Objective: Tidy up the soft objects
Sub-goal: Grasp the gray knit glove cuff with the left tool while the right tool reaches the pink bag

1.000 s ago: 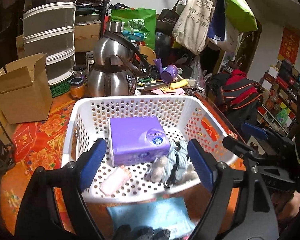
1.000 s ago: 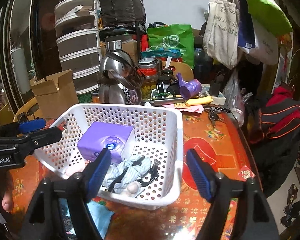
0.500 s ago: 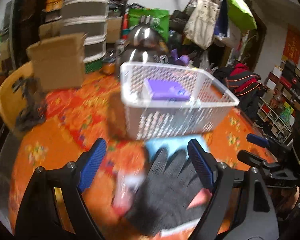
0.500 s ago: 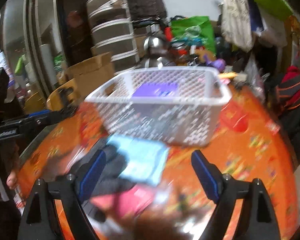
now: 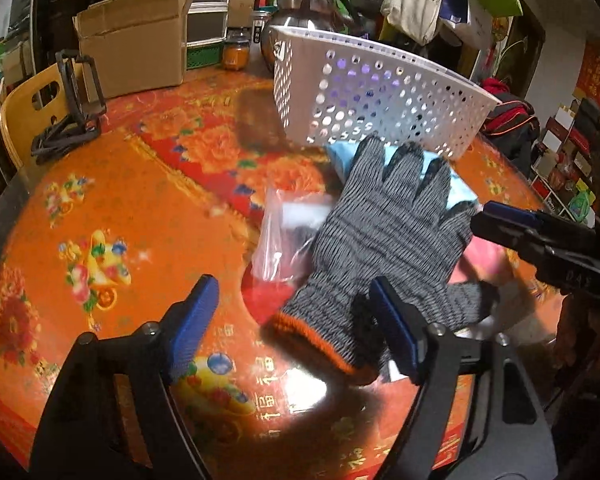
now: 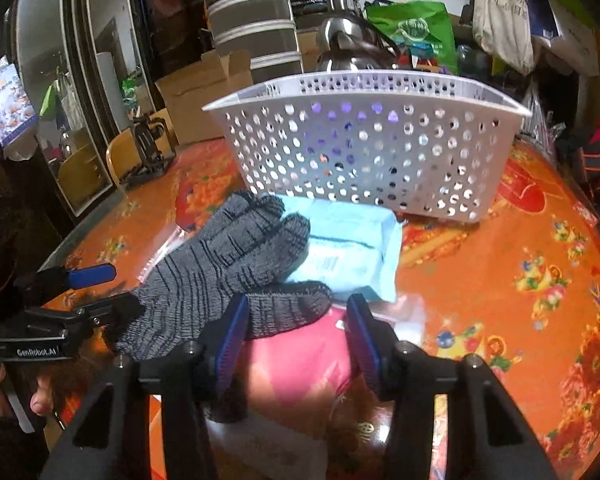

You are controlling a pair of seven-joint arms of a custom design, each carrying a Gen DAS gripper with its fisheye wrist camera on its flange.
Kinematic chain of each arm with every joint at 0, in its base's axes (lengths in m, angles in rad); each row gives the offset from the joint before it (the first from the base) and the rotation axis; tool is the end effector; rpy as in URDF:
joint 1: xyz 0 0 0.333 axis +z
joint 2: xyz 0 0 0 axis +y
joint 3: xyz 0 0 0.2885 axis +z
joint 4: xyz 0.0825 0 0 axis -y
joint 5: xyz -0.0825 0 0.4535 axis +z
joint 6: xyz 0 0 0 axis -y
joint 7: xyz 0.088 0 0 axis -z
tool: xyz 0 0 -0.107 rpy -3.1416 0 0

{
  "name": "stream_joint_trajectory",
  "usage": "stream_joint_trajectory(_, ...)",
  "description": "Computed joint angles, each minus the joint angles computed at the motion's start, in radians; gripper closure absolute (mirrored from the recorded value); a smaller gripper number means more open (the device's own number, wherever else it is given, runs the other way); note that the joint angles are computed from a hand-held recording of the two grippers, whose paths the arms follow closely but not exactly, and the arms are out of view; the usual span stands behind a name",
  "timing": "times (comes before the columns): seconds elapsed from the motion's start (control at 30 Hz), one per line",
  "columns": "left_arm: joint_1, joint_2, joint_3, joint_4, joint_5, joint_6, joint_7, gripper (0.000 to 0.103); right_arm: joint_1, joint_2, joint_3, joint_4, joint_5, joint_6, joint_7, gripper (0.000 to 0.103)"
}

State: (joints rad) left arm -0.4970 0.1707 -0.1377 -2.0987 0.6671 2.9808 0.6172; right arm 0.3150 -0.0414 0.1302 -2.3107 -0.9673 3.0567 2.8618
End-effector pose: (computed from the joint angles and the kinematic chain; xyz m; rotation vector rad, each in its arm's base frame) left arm 0.5048 -0.4235 0.3418 -1.5965 2.1467 -0.9607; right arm 0.5018 0.3112 0.3565 -1.7482 1.5951 -0.4848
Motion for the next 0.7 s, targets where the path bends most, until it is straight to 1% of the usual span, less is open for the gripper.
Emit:
stream_joint_trajectory(0.07, 0.003, 0.005, -0.004, -0.001, -0.011, 0.001, 0.012, 0.038, 0.009, 0.010, -0.003, 0.001, 0.067, -0.004, -0.059, 0.053)
stream_joint_trajectory(0.1, 0.011, 0.013, -0.015, 0.007, -0.040, -0.001, 0.041, 0.040, 0.008, 0.009, -0.003, 0.002, 0.061, -0.004, -0.051, 0.053)
stream_joint_trajectory(0.13, 0.009, 0.017, -0.013, 0.013, -0.046, 0.005, 0.050, 0.043, 0.007, 0.010, -0.001, 0.008, 0.033, -0.013, -0.029, 0.053)
stream_joint_trajectory(0.17, -0.004, 0.016, -0.001, 0.014, -0.031, 0.002, 0.039, 0.044, 0.010, 0.012, -0.001, 0.012, 0.037, -0.023, -0.036, 0.053)
stream_joint_trajectory(0.2, -0.006, 0.019, -0.002, 0.019, -0.034, -0.006, 0.049, 0.046, 0.013, 0.018, -0.003, 0.015, 0.063, -0.026, -0.059, 0.053)
stream_joint_trajectory(0.23, -0.008, 0.019, -0.003, 0.019, -0.036, -0.009, 0.059, 0.050, 0.016, 0.022, -0.005, 0.017, 0.079, -0.023, -0.072, 0.053)
stream_joint_trajectory(0.27, -0.009, 0.021, -0.006, 0.020, -0.040, -0.007, 0.071, 0.053, 0.019, 0.029, -0.006, 0.024, 0.092, -0.028, -0.083, 0.056)
stream_joint_trajectory(0.3, -0.006, 0.027, -0.011, 0.028, -0.056, -0.010, 0.090, 0.055, 0.023, 0.036, -0.007, 0.034, 0.101, -0.040, -0.092, 0.061)
stream_joint_trajectory(0.43, 0.008, 0.034, -0.027, 0.027, -0.143, 0.002, 0.175, 0.061, 0.036, 0.053, -0.016, 0.049, 0.164, -0.048, -0.152, 0.070)
stream_joint_trajectory(0.5, -0.006, 0.033, -0.016, 0.026, -0.148, 0.006, 0.184, 0.064, 0.041, 0.055, -0.021, 0.051, 0.168, -0.048, -0.156, 0.082)
stream_joint_trajectory(0.53, -0.014, 0.033, -0.009, 0.026, -0.143, 0.008, 0.184, 0.065, 0.042, 0.054, -0.023, 0.047, 0.177, -0.042, -0.164, 0.084)
stream_joint_trajectory(0.57, -0.020, 0.034, -0.003, 0.027, -0.140, 0.009, 0.182, 0.067, 0.043, 0.054, -0.023, 0.047, 0.186, -0.043, -0.173, 0.089)
stream_joint_trajectory(0.6, -0.023, 0.033, 0.000, 0.026, -0.141, 0.012, 0.183, 0.068, 0.043, 0.052, -0.026, 0.046, 0.171, -0.039, -0.161, 0.093)
stream_joint_trajectory(0.7, -0.037, 0.028, 0.020, 0.016, -0.122, 0.031, 0.164, 0.078, 0.042, 0.043, -0.030, 0.044, 0.086, -0.025, -0.084, 0.096)
